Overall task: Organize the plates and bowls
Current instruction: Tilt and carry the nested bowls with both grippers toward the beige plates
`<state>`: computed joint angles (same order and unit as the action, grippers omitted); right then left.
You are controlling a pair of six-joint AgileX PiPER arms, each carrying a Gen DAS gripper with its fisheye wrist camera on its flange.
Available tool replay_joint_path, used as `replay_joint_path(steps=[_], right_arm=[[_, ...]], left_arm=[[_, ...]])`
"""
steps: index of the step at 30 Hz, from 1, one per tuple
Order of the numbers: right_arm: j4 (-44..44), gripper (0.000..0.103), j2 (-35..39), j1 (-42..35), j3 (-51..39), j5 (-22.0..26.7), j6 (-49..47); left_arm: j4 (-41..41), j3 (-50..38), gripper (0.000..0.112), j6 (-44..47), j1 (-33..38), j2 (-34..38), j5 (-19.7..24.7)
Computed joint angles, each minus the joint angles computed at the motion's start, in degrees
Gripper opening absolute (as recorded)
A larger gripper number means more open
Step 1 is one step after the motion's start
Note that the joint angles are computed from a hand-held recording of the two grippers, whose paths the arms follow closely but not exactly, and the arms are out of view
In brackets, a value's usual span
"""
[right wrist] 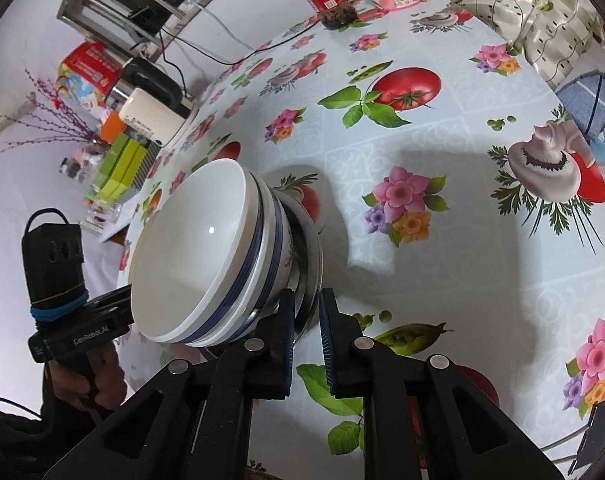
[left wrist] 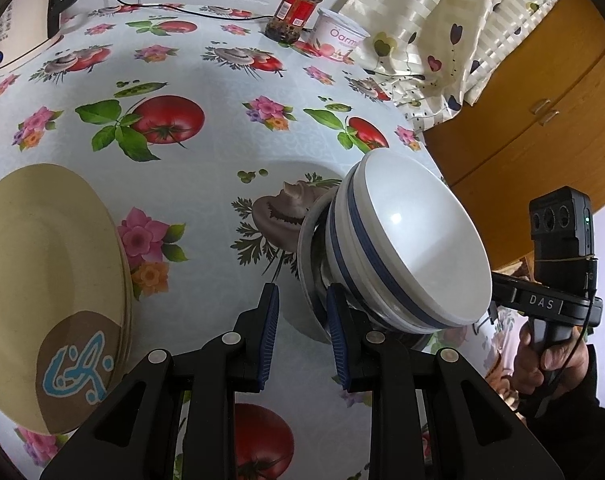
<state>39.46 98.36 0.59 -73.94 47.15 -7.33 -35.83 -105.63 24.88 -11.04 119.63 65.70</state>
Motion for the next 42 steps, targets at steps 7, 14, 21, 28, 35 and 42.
replay_joint_path(steps=[7, 14, 21, 28, 35, 42], right_arm=[[3.6, 0.014, 0.1, -1.3, 1.0, 0.2, -3.4], [6.0, 0.014, -0.2, -1.9, 2.1, -0.1, -5.8], [9.3, 0.014, -0.2, -2.8, 3.3, 0.0, -8.8], [9.2, 0.013, -0.1, -2.7, 3.1, -0.1, -9.4], [9.1, 0.013, -0.1, -2.7, 3.1, -0.1, -9.3], [8.6, 0.013, -0.1, -2.6, 2.9, 0.0, -8.7]], left_arm=[[-1.1, -0.2, 0.025, 0.9, 0.1, 0.8, 0.2], [-2.4, 1.1, 0.014, 3.4, 0.2, 0.1, -0.5], [-2.4, 1.0, 0.014, 3.6, 0.2, 0.1, -0.5], [-2.1, 1.2, 0.014, 3.5, 0.0, -0.1, -0.9], [-1.8, 1.3, 0.014, 3.7, 0.0, -0.3, -1.0], [-1.6, 1.2, 0.014, 3.5, 0.0, -0.3, -1.1]])
